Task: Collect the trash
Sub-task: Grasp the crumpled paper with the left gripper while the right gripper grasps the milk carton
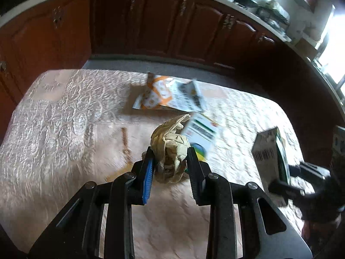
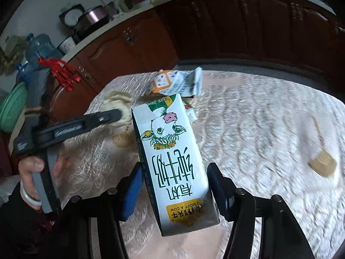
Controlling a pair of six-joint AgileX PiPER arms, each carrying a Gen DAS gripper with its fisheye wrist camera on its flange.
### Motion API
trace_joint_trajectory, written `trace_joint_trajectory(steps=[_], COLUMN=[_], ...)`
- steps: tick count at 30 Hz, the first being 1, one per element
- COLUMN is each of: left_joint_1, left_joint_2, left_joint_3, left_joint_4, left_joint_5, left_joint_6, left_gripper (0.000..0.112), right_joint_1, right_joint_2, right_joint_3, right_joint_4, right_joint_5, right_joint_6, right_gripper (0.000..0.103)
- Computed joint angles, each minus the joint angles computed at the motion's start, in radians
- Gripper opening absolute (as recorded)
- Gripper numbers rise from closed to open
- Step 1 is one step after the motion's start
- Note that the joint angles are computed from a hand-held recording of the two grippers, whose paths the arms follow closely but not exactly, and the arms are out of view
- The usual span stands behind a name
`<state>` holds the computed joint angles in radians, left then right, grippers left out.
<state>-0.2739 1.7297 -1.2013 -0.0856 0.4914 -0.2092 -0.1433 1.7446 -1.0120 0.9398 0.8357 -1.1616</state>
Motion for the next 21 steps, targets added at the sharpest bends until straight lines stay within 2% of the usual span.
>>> trace_joint_trajectory(steps=[5, 9, 12, 21], left_joint_1=[-0.131, -0.231, -0.299, -0.477], left_joint_2=[-0.034, -0.029, -0.003, 0.152], left_joint_3=[-0.01, -0.041, -0.097, -0.339], left_joint_4=[0.1, 0.139, 0.145, 0.165], left_joint_5=[0.02, 0.039, 0.062, 0.149], left_joint_6=[-0.122, -0.172, -0.182, -0.208], left_gripper=[0.027, 0.027, 0.027, 0.027], right_joint_1=[-0.12, -0.255, -0.379, -0.654], right_joint_2=[-0.111, -0.164, -0.162, -0.151], right_joint_3=[0.102, 0.108, 0.077, 0.028], right_joint_4=[0.02, 0.0, -0.015, -0.039], right_joint_5=[0.042, 0.119, 0.192, 0.31], right_joint_6=[-0.043, -0.046, -0.058, -0.073], right_gripper=[0.057, 0.057, 0.056, 0.055])
